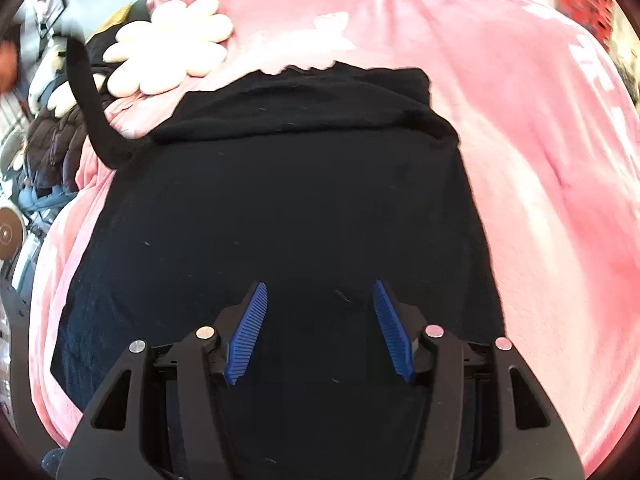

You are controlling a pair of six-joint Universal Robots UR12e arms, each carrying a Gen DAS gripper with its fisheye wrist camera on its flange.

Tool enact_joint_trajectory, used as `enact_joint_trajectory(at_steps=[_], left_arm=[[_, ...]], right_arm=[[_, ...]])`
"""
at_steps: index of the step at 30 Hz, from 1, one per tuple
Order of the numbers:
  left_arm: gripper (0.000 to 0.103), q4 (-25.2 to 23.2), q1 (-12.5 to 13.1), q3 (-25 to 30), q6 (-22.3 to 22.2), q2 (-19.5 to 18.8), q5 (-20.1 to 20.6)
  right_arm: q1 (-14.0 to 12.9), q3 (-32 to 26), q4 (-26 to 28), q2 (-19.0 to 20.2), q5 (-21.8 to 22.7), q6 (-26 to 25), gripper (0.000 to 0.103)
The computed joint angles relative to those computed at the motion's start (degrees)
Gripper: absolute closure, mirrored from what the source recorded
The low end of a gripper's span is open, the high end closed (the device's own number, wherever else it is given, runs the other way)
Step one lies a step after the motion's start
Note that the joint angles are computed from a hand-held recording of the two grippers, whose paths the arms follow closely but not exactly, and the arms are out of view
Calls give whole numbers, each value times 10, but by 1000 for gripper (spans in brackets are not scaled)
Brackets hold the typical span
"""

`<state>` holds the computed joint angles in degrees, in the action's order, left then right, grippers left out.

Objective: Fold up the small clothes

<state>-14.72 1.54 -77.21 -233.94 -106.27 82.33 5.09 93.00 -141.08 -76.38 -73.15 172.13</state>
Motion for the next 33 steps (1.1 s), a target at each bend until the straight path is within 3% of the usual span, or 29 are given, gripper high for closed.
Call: enact_joint_trajectory(at_steps=[3, 5, 7, 8, 10, 11, 12, 14, 16, 19, 22, 24, 25, 26, 27, 33], left_arm=[[101, -30, -47, 103, 61, -59, -87], [100, -54, -70, 137, 91, -87, -134], [95, -124, -95, 165, 144, -115, -169], [85, -165, -108, 170, 167, -126, -168], [71, -245, -130, 165, 197, -133, -136], [71, -269, -136, 147, 196, -128, -110], [71, -273, -137, 121, 183, -118, -100], [71, -239, -131, 53, 152, -92, -94], [71, -225, -126, -10, 133, -59, -55], [70, -237, -122, -69, 151, -19, 8], [60, -257, -117, -97, 177, 2, 63], [58, -258, -118, -112, 188, 12, 78], [58, -258, -118, -118, 199, 15, 84], [58, -257, -117, -126, 208, 20, 86], [58, -257, -118, -129, 220, 21, 92], [54, -250, -116, -144, 243, 25, 100]], right_arm=[[-10, 3, 2, -4, 5, 8, 49], [-17, 1, 3, -6, 5, 13, 48], [-25, -1, -3, -4, 2, 19, 43], [-30, -5, -3, -2, -1, 22, 40], [-38, -10, -1, 0, 0, 27, 40], [-44, -13, -2, 2, 2, 29, 40], [-47, -16, -3, 3, 5, 29, 40], [-55, -27, -3, 11, 16, 28, 40], [-60, -57, 5, 31, 40, 34, 40], [-59, -121, 44, 76, 67, 52, 40], [-50, -181, 84, 122, 68, 78, 40], [-41, -213, 117, 146, 53, 90, 50], [-37, -223, 131, 153, 50, 92, 66], [-32, -232, 139, 159, 38, 93, 95], [-28, -232, 132, 158, 25, 91, 100], [-16, -277, 12, 156, 23, 48, 103]])
